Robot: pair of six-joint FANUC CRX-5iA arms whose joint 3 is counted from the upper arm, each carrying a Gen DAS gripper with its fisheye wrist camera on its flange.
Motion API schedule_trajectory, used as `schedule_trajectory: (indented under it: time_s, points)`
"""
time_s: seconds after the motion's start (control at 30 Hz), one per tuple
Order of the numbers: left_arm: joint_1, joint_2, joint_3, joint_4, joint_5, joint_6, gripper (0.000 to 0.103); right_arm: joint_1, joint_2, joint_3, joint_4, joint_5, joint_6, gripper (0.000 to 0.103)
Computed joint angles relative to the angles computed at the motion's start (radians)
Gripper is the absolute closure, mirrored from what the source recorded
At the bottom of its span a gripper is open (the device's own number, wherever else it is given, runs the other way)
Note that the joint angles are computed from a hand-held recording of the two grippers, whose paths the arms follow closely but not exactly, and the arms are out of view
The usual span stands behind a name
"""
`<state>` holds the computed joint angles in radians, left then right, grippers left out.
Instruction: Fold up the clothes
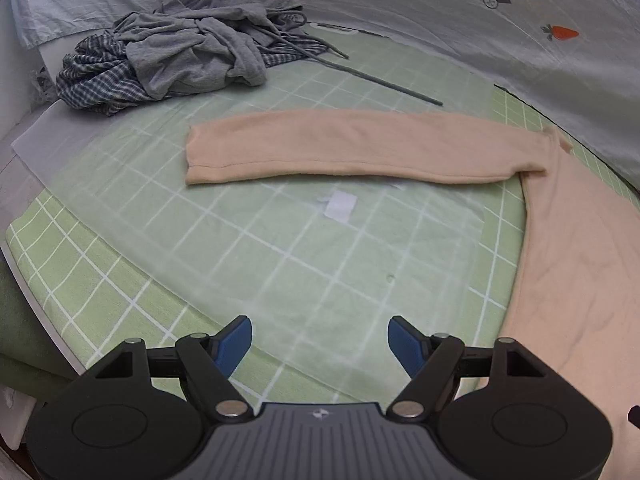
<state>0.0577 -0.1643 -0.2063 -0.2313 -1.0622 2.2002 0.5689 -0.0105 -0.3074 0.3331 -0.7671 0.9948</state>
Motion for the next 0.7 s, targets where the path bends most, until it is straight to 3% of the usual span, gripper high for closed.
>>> schedule_trajectory:
  time_s: [0.33,0.6,0.7]
  points:
    - [0.276,0.054,-0.017,0.126,0.129,-0.204,0.027,0.086,0.085,0.025,0.173,-0.030,-0.359,0.001]
    - [0.327,0.125,0.016,0.140,0.171,-0.323,0.027,0.148,0.130,0.071,0.219,-0.144,-0.418,0.001]
    - [0.314,0.139,0.034,0.117,0.168,-0.357,0.033,0.157,0.132,0.078,0.216,-0.183,-0.420,0.001]
